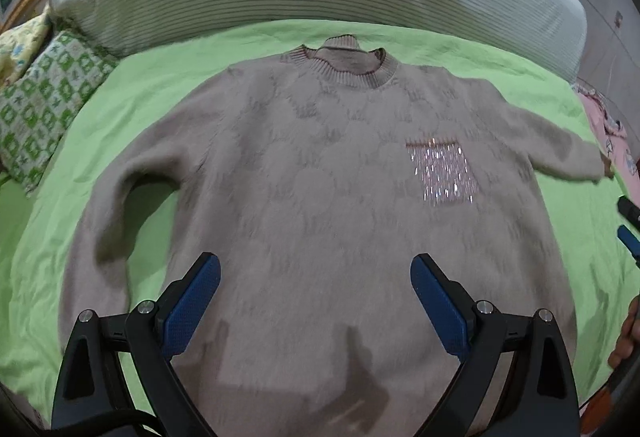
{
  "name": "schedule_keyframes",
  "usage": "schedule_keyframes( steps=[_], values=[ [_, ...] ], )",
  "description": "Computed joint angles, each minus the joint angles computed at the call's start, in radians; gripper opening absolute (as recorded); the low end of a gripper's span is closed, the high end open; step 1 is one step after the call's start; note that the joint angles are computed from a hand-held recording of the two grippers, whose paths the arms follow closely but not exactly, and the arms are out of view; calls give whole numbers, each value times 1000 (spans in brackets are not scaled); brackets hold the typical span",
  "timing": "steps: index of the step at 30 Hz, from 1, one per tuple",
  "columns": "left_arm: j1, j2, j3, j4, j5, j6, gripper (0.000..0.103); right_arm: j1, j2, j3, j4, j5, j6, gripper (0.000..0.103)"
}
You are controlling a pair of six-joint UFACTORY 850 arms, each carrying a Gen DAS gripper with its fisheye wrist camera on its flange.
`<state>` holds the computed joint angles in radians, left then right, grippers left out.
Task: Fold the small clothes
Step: 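Grasp the brown cuff of the sweater sleeve with the right gripper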
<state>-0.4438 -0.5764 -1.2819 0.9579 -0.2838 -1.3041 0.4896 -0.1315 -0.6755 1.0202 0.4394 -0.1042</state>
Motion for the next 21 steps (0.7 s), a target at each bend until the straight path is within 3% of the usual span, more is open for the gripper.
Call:
schedule_keyframes(
  steps=[5,10,14,17,20,21],
  values=[
    [12,-142,-219,-259,-57,280,96,-239,-3,8,-217,-39,245,98],
    [23,-285,-431,-395,-142,408,96,-428,-64,-34,-473,-84,538,79],
    [34,-376,-568,-455,-194,460,96,-515,-102,-53,-587,-82,657,79],
    [43,-439,-659,-482,-239,492,96,-575,-149,-83,-764,-85,849,74],
    [54,-493,-732,-504,-276,512,96,-610,-178,-87,-869,-33,979,61],
    [56,-507,-746,-493,-283,499,96,-618,-186,-93,-878,-31,994,50]
  ],
)
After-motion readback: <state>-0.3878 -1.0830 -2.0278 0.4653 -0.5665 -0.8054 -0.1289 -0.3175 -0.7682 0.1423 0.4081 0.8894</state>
